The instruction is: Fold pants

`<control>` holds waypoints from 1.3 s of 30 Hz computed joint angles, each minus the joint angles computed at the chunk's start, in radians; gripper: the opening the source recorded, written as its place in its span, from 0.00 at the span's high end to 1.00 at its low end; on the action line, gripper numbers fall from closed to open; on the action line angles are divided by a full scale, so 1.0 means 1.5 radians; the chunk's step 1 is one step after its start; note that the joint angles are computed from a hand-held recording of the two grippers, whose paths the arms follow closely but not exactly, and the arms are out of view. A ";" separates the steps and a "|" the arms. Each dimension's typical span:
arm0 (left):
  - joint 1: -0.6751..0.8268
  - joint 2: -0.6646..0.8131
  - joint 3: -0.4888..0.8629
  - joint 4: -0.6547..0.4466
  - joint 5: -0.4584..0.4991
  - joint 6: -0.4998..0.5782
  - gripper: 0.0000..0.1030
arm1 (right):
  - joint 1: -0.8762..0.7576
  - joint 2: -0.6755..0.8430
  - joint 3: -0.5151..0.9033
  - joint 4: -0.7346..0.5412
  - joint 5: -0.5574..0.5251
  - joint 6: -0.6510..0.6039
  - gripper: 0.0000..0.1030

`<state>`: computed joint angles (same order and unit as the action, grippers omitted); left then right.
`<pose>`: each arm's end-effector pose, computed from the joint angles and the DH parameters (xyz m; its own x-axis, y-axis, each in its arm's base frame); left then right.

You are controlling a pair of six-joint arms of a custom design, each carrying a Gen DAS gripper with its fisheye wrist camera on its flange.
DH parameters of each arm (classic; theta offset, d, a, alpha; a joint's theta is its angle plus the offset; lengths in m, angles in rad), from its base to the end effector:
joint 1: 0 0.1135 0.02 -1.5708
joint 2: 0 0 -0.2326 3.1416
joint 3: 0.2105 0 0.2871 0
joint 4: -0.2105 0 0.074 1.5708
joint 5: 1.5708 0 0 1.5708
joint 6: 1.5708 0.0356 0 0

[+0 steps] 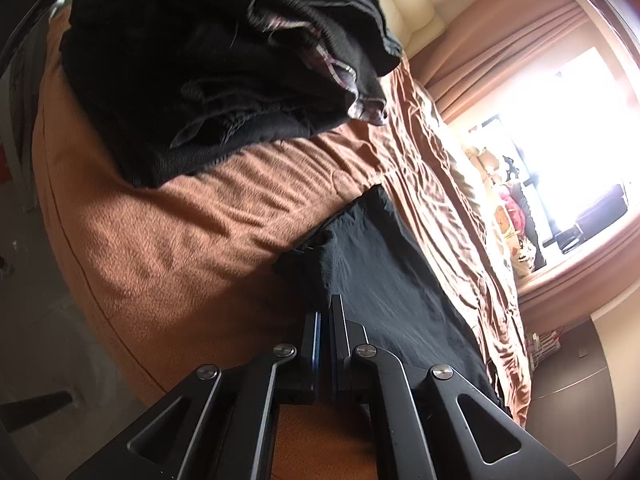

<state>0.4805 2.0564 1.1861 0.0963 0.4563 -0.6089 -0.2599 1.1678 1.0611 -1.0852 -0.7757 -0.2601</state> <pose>0.3896 0.1854 0.0692 -0.4309 -0.8036 -0.4104 -0.4657 0.5876 -0.6617 0.2491 -0.0404 0.2648 -0.8505 0.0362 -0.5248 -0.2955 0.7925 0.5335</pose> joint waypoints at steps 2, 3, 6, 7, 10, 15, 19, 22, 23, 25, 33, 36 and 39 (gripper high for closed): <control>0.000 0.004 -0.001 -0.007 0.003 0.001 0.97 | 0.029 0.039 0.031 0.037 0.017 0.020 0.95; 0.000 0.000 -0.006 -0.012 0.001 0.006 0.96 | 0.041 0.067 0.053 0.048 0.024 0.024 0.95; -0.003 -0.002 -0.013 -0.021 0.002 0.012 0.85 | 0.075 0.154 0.134 0.073 0.063 0.029 0.95; -0.005 -0.002 -0.015 -0.022 0.003 0.009 0.80 | 0.082 0.182 0.163 0.076 0.072 0.025 0.95; -0.013 -0.002 -0.019 -0.020 -0.003 -0.001 0.63 | 0.104 0.259 0.250 0.066 0.096 0.008 0.91; -0.020 0.003 -0.017 -0.018 -0.009 -0.012 0.61 | 0.130 0.326 0.334 0.077 0.148 -0.020 0.37; -0.026 0.006 -0.014 -0.019 -0.019 -0.019 0.60 | 0.146 0.372 0.399 0.061 0.189 -0.055 0.37; -0.030 0.006 -0.007 -0.028 -0.030 -0.014 0.58 | 0.153 0.413 0.455 0.038 0.216 -0.106 0.32; -0.033 0.008 -0.005 -0.028 -0.033 -0.015 0.56 | 0.158 0.426 0.472 0.033 0.227 -0.121 0.31; -0.036 0.009 -0.002 -0.027 -0.037 -0.017 0.52 | 0.163 0.454 0.513 0.015 0.242 -0.157 0.31; -0.047 0.017 0.009 -0.031 -0.060 -0.024 0.49 | 0.186 0.575 0.662 0.002 0.284 -0.207 0.26; -0.047 0.015 0.008 -0.032 -0.063 -0.027 0.49 | 0.200 0.630 0.729 -0.019 0.297 -0.234 0.32; -0.048 0.013 0.006 -0.032 -0.067 -0.031 0.49 | 0.214 0.703 0.823 -0.061 0.311 -0.256 0.48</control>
